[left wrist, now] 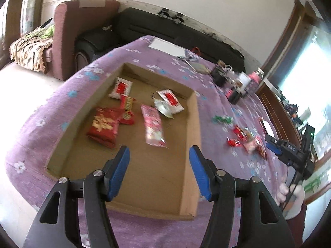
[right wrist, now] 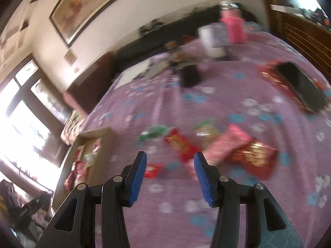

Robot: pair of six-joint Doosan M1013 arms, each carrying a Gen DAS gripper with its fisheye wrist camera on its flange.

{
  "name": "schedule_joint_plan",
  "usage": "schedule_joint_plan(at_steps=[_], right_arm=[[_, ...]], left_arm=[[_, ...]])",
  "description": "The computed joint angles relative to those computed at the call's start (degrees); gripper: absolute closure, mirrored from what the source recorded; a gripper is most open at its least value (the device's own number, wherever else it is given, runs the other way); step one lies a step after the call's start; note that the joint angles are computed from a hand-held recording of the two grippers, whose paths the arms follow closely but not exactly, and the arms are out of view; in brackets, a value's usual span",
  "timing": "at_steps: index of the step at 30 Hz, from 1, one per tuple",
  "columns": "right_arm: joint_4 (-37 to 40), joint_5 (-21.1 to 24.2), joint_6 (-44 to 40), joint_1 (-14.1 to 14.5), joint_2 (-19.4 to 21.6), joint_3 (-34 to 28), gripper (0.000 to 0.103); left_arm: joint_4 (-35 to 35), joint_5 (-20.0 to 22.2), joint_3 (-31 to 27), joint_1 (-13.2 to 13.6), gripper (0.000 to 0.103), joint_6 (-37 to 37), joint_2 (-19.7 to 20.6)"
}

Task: Organize snacks
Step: 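Grasp the red black-label candy with the right tool while the left tool reaches for a small red candy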

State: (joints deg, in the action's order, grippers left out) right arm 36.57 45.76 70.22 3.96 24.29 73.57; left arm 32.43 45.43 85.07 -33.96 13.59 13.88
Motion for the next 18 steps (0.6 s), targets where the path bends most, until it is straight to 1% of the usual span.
schedule_joint_plan(at_steps=[7, 12, 16, 18], right_arm=[[0.7, -1.1, -0.1, -1.2, 0.6, 0.8, 0.052], [1.6, -1.3, -0.3, -1.8, 0.7, 1.2, 0.052], [1.2, -1.0, -0.5, -1.6, 1.0, 0.6, 0.052], [0.6, -0.7, -0.7, -1.0, 1.4, -0.2, 0.052]], left_arm=[[-2.2, 1.3, -2.3, -1.1, 0.044, 5.0, 1.5], [-3.9, 1.9, -3.2, -1.3, 0.044, 6.8, 2.4], [-5.1, 1.9, -3.6, -1.5, 0.044, 7.9, 3.0], [-6.1, 1.8, -3.9, -1.5, 0.044, 9.1, 3.4]])
